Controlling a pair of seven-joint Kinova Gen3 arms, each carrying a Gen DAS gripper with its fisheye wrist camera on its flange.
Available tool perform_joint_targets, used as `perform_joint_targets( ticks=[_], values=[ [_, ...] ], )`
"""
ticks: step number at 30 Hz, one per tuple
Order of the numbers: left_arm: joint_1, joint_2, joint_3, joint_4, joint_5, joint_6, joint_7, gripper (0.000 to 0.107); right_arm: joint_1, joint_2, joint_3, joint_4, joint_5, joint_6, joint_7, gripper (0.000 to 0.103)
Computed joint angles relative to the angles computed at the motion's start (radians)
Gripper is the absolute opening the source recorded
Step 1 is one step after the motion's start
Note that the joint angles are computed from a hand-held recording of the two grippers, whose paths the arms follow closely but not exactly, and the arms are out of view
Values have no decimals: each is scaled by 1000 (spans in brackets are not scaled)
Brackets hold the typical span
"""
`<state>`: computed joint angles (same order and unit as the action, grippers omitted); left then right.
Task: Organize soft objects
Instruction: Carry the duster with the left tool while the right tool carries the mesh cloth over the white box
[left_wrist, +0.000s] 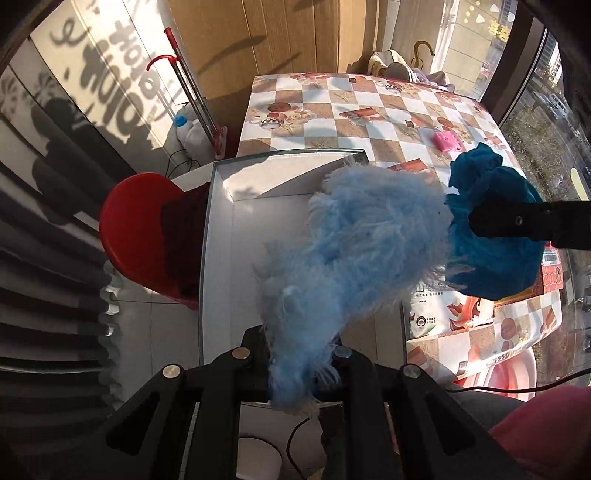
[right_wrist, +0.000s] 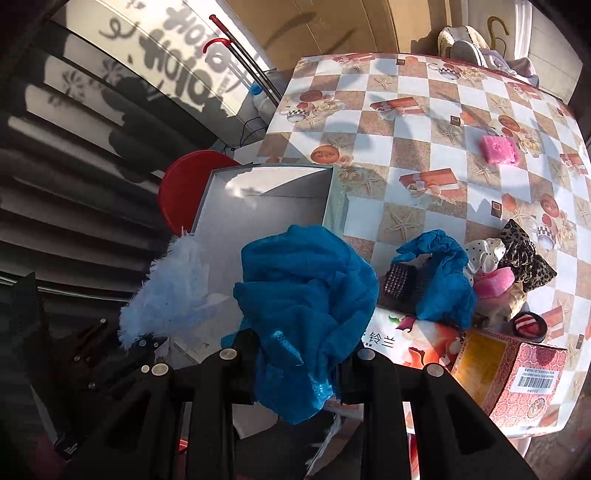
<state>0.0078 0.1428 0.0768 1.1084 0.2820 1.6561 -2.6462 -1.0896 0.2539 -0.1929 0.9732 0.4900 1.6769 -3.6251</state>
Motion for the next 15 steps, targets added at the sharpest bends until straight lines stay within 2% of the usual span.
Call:
perform_joint_targets(
  ticks=[5, 15],
  values=[
    [-3, 2, -3, -1, -3, -9, 10, 14, 26, 30, 13, -52, -27, -2, 105, 29],
    [6, 7, -2, 0, -25, -30, 45, 14, 61, 5, 18, 11, -66, -64, 108, 29]
  ],
)
